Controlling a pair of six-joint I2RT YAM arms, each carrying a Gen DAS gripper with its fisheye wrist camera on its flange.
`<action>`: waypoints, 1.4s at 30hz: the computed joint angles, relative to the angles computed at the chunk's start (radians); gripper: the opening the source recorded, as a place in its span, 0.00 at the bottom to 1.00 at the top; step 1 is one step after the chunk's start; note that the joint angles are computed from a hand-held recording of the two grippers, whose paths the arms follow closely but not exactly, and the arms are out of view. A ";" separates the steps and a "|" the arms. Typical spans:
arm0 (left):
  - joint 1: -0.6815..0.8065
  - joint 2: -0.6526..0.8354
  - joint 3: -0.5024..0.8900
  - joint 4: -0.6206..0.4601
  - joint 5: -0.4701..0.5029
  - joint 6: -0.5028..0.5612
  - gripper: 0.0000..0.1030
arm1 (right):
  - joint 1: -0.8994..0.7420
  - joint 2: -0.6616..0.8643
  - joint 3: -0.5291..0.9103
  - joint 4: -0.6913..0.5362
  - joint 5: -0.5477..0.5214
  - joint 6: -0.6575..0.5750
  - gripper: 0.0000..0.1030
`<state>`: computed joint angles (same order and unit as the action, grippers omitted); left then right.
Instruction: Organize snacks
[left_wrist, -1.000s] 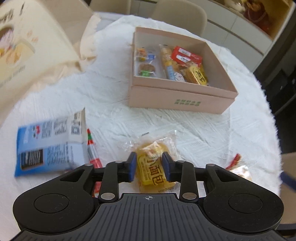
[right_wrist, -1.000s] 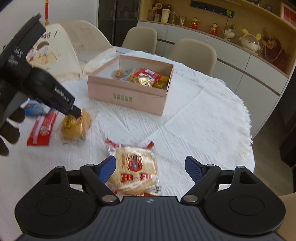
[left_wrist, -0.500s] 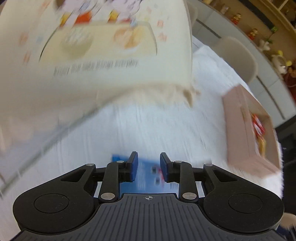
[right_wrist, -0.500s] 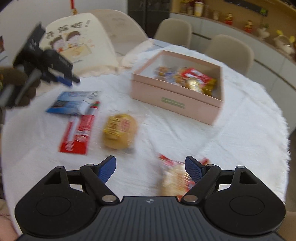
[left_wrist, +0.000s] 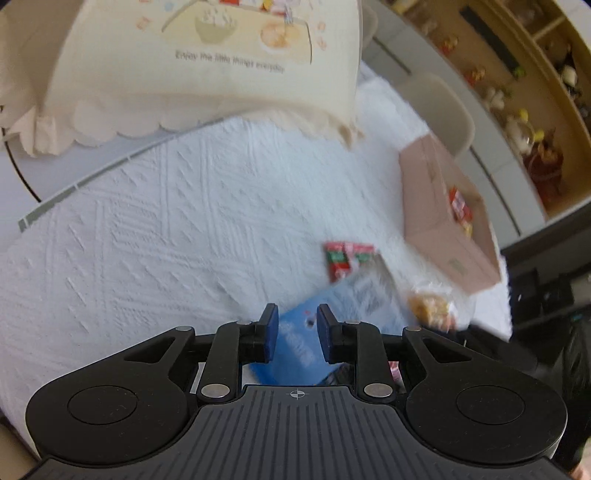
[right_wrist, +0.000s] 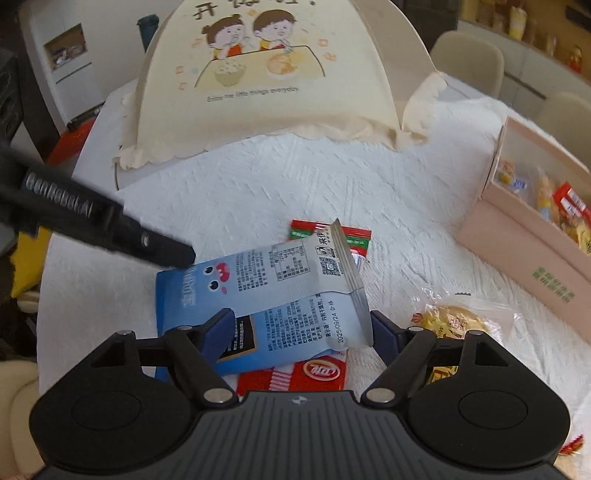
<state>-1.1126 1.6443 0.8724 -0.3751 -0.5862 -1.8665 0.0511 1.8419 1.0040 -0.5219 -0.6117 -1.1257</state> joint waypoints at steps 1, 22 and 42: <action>0.001 -0.004 0.006 -0.001 -0.011 0.002 0.26 | -0.018 0.003 0.009 -0.038 -0.003 -0.044 0.76; 0.036 0.068 0.023 0.016 0.002 -0.110 0.16 | -0.148 0.021 0.072 -0.164 -0.021 -0.238 0.76; 0.182 0.434 0.657 -0.092 0.198 0.373 0.22 | -0.533 0.068 0.165 -0.260 0.056 -0.312 0.51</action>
